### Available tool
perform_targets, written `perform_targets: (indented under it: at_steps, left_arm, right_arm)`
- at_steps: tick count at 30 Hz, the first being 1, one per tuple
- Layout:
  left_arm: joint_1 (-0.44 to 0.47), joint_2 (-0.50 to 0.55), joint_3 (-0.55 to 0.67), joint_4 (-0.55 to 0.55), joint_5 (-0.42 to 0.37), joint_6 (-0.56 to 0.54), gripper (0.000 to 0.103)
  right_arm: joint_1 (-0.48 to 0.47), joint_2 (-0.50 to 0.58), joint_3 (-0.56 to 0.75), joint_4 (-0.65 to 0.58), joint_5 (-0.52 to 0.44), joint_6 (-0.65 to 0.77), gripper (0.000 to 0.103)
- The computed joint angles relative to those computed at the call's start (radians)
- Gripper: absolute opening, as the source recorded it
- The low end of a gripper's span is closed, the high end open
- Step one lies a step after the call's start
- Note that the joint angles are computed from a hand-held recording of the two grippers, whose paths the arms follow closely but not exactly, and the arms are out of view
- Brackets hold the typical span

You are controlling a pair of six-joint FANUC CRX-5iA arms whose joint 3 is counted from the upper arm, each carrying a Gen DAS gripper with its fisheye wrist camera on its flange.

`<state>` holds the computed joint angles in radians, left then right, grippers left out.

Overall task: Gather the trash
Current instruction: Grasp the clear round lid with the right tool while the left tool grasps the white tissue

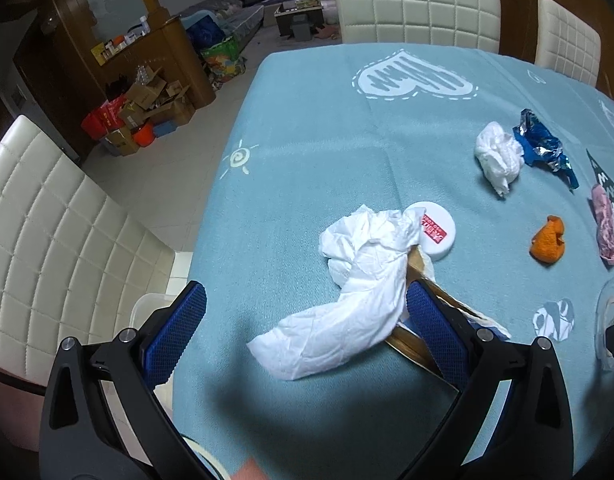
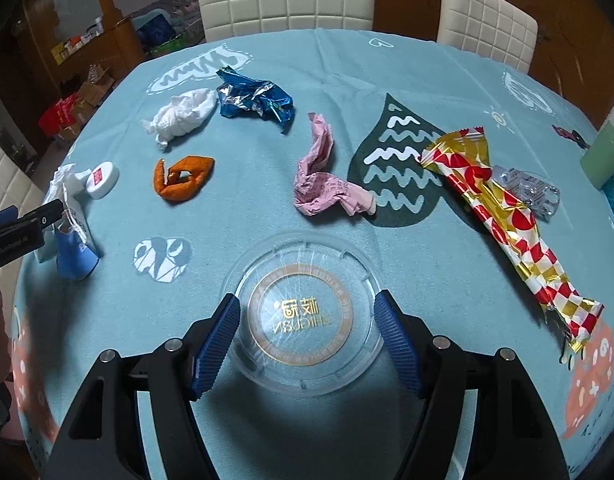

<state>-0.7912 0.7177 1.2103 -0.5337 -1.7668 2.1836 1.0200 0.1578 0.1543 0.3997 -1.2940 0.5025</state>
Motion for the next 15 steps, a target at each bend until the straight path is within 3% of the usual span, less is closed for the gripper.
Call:
perform_targets:
  at_steps: [11, 15]
  left_arm:
    - [0.026, -0.009, -0.034, 0.059, 0.043, 0.007, 0.042]
    - [0.012, -0.001, -0.012, 0.032, 0.033, -0.002, 0.035]
  right_arm:
    - [0.026, 0.001, -0.018, 0.09, -0.029, -0.067, 0.068]
    - [0.015, 0.007, -0.012, 0.066, -0.05, -0.083, 0.068]
